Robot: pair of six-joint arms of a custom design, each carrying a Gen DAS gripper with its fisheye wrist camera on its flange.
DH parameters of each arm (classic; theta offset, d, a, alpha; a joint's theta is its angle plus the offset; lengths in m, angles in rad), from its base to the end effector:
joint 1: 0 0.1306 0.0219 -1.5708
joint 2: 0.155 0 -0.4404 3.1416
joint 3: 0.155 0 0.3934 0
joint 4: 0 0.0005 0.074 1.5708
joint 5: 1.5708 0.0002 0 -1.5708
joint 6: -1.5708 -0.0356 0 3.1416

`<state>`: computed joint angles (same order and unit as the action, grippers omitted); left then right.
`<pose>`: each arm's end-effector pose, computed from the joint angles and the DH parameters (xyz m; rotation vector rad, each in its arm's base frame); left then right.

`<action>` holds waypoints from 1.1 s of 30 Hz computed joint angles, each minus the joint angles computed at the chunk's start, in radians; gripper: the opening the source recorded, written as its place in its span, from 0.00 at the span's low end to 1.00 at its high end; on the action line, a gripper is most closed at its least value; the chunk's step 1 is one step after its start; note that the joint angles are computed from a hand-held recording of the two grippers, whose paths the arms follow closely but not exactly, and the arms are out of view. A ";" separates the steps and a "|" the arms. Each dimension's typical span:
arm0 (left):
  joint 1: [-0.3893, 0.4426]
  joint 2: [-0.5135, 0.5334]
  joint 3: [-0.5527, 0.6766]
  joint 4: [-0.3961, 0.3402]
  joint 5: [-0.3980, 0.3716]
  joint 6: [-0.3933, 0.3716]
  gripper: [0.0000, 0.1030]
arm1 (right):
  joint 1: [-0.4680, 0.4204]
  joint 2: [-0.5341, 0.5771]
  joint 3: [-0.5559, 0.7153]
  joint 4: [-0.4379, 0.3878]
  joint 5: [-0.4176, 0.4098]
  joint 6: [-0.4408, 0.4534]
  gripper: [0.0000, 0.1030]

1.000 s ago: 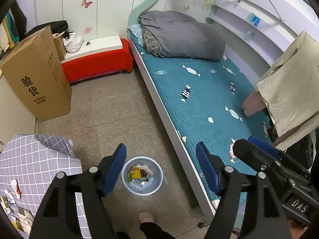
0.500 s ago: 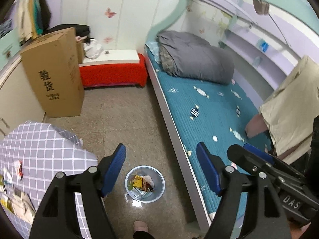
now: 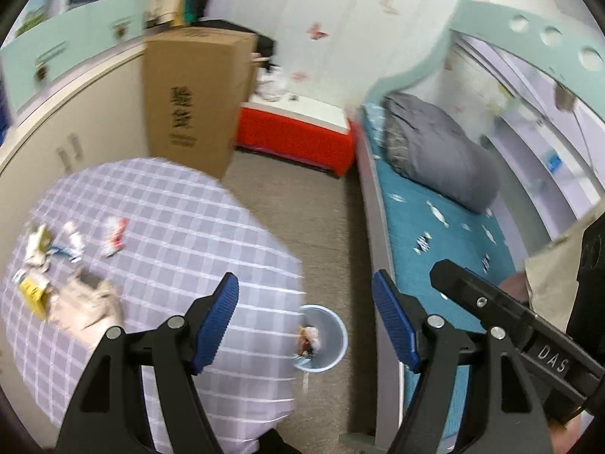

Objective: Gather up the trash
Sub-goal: 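Move both open tools back over the table trash, then grasp the yellow-white medicine box with the left tool while the right tool grasps the red-white wrapper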

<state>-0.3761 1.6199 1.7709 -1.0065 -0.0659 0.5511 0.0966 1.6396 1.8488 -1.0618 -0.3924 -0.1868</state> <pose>0.5325 -0.2083 0.5382 -0.2444 2.4405 -0.3376 0.5707 0.0685 0.5611 -0.0712 2.4246 0.6042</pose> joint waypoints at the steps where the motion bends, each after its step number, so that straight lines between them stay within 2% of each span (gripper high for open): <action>1: 0.019 -0.022 -0.028 0.006 -0.001 0.004 0.70 | 0.021 0.003 0.002 -0.001 0.004 -0.001 0.68; 9: 0.205 -0.124 -0.175 -0.018 0.016 0.009 0.72 | 0.211 0.065 0.048 0.007 0.050 -0.051 0.68; 13: 0.301 -0.147 -0.227 -0.032 0.031 -0.030 0.72 | 0.294 0.101 0.059 0.028 0.081 -0.085 0.68; 19: 0.455 -0.126 -0.279 -0.090 0.089 -0.097 0.76 | 0.387 0.171 0.085 0.045 0.124 -0.142 0.68; 22: 0.527 -0.108 -0.301 -0.110 0.118 -0.084 0.76 | 0.415 0.203 0.103 0.035 0.132 -0.158 0.68; 26: 0.608 -0.077 -0.318 -0.119 0.163 -0.025 0.76 | 0.440 0.260 0.158 -0.012 0.138 -0.150 0.68; 33: 0.661 -0.009 -0.318 -0.112 0.229 0.046 0.76 | 0.456 0.352 0.267 -0.082 0.157 -0.136 0.68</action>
